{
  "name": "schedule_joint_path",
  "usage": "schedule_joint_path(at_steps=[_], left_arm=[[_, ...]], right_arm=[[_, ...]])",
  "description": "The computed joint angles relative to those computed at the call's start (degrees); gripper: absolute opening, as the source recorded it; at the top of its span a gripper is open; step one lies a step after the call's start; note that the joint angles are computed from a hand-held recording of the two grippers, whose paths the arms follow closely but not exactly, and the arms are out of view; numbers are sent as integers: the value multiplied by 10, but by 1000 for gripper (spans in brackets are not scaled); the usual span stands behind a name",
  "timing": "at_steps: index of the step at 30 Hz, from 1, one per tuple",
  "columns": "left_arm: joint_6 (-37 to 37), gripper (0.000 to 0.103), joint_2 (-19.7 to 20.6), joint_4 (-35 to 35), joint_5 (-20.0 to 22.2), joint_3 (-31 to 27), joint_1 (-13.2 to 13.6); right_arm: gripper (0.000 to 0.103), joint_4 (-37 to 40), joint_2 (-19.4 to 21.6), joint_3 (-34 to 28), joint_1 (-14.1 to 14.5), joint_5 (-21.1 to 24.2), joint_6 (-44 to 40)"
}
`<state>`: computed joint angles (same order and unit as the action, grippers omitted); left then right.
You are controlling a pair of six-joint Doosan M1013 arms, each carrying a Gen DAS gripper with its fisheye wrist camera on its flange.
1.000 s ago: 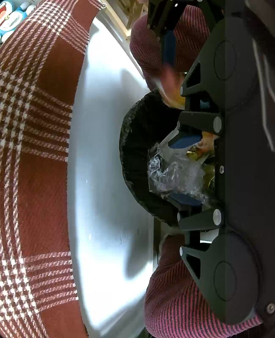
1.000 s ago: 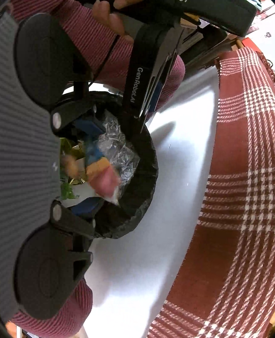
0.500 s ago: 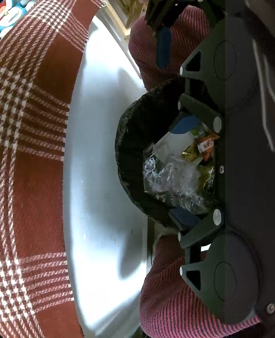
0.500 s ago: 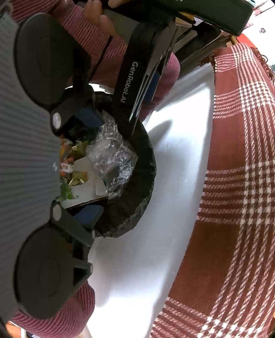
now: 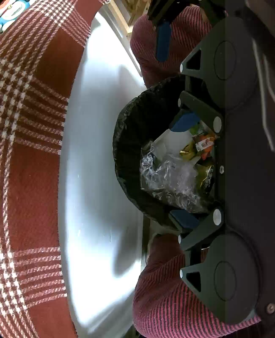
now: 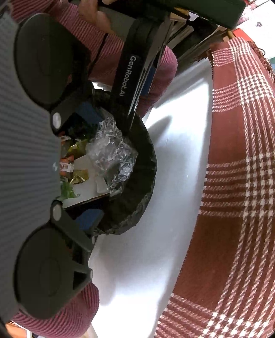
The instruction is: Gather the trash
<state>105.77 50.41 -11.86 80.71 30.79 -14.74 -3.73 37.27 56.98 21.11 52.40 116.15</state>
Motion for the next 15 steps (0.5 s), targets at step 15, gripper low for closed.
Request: schedule_joint_path(at_steps=[15], left_arm=[[0,80,-2,5,-4,3,-1]], right_arm=[[97,-1,-1,3,0,-2,8]])
